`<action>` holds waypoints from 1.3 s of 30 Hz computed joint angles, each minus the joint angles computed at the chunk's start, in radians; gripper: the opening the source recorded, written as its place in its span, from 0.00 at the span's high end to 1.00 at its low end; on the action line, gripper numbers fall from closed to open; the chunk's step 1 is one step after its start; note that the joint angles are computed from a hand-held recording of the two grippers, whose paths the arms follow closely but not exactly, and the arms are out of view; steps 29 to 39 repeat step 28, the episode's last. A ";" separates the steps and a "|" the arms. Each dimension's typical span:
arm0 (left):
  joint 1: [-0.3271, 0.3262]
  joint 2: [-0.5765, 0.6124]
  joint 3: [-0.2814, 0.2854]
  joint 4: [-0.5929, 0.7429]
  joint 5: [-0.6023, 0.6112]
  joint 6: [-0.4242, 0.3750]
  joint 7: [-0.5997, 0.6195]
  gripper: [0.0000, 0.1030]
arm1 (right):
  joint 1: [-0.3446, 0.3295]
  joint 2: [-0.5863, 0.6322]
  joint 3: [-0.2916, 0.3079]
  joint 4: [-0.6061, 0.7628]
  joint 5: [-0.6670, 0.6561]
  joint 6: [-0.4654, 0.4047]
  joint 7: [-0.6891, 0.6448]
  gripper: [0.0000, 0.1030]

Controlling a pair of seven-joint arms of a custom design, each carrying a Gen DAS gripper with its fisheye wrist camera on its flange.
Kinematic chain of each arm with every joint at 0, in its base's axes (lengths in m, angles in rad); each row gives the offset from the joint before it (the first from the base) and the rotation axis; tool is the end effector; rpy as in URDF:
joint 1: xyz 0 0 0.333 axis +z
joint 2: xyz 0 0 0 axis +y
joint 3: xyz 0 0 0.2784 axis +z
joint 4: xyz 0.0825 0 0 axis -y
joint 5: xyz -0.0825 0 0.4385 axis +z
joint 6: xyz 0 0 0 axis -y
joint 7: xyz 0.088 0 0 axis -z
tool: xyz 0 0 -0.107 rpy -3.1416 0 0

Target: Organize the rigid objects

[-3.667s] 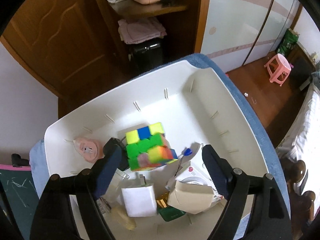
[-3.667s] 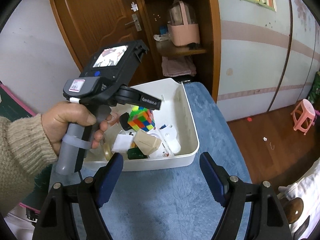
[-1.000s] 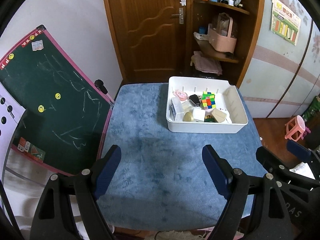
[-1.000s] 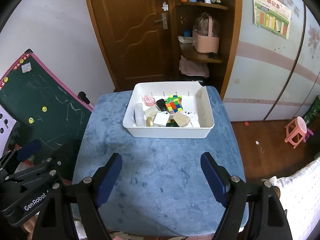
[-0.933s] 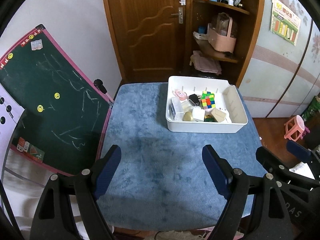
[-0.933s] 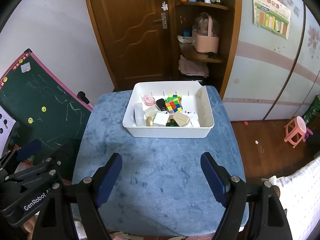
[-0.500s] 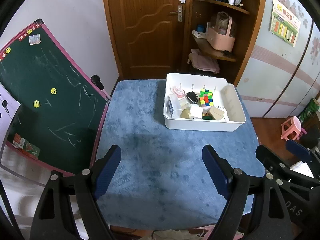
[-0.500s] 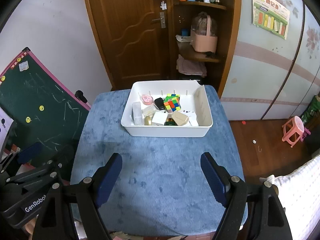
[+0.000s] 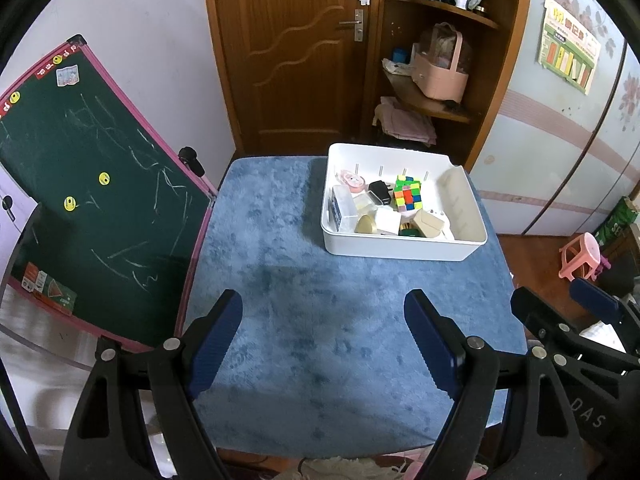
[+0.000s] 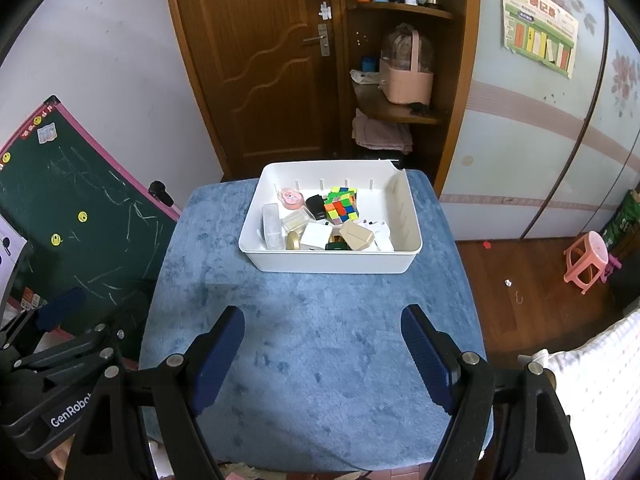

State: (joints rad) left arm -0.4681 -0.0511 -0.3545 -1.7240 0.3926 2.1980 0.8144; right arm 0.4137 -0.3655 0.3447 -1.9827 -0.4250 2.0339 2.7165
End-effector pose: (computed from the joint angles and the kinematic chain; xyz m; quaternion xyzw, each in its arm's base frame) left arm 0.4444 -0.4658 0.6050 -0.5939 0.7398 -0.2532 0.1895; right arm 0.3990 0.3774 0.6173 -0.5742 0.7526 -0.2286 0.2273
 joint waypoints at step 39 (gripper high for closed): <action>-0.013 0.005 -0.007 -0.004 -0.003 -0.015 -0.020 0.17 | -0.011 -0.048 -0.006 -0.054 0.033 0.023 -0.021 0.21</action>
